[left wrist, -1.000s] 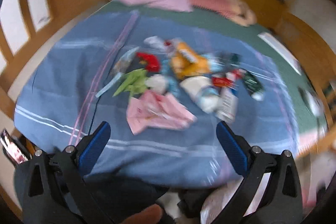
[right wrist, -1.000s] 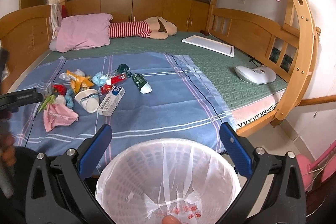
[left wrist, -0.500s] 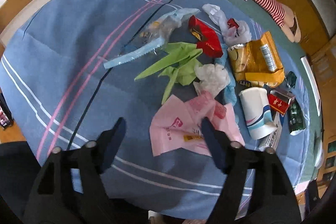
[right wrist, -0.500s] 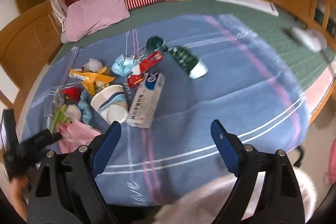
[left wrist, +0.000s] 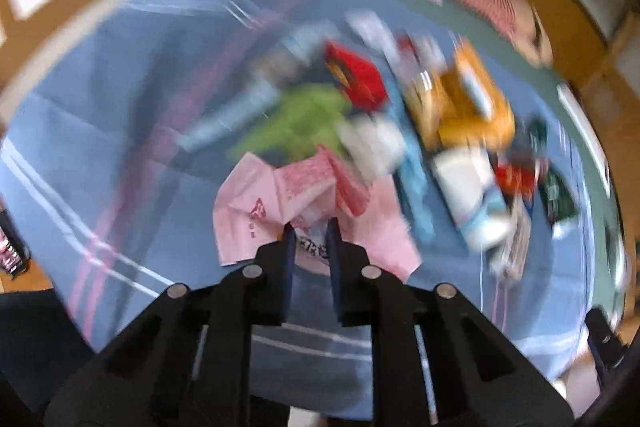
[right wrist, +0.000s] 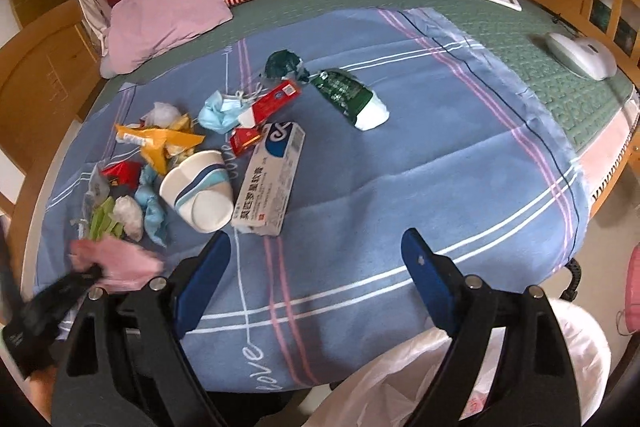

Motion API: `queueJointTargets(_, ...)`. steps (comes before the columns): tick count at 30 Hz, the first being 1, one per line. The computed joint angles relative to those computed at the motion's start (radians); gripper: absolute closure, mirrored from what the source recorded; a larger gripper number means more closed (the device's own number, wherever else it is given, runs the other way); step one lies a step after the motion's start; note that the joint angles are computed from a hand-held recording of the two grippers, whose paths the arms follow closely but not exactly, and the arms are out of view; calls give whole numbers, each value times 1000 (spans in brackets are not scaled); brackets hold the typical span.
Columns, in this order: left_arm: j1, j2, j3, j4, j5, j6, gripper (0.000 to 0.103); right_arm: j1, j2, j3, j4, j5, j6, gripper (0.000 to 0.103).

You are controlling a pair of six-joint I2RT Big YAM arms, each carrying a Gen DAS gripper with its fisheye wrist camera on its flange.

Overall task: Collect trash
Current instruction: 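Grasp the pink tissue with the left tool while the right tool grasps the ointment box, then carry the pink tissue and ointment box to the wastebasket and open both tools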

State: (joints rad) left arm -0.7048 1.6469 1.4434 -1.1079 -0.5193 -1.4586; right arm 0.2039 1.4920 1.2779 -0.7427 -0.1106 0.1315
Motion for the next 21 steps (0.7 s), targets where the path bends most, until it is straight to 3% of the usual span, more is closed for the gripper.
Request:
queueJointTargets(3,-18,-59,-54,22,-82,-97,90,20,39,34,6,25,-18,17)
queueJointTargets(7,-12,-96,-100,71,-92,-168,90,67,146,132,-14,53,-25,17)
queueJointTargets(10,-12,-103,-102,70,-87,-169,90,98,269,250,-61,61,-7,17)
queueJointTargets(13,-9,-98,-94,64,-83,-139,90,106,401,387,-166,72,73,17)
queueJointTargets(16,-11,-106,-109,86,-81,-146,90,103,479,459,-239,53,110,29)
queueJointTargets(18,-8,-112,-123,116,-62,-134,90,113,462,433,-208,95,62,40)
queueJointTargets(19,-7,-113,-126,131,-53,-121,90,113,451,419,-196,86,37,55)
queueJointTargets(21,-9,-112,-124,147,-51,-100,90,105,421,388,-193,51,-2,59)
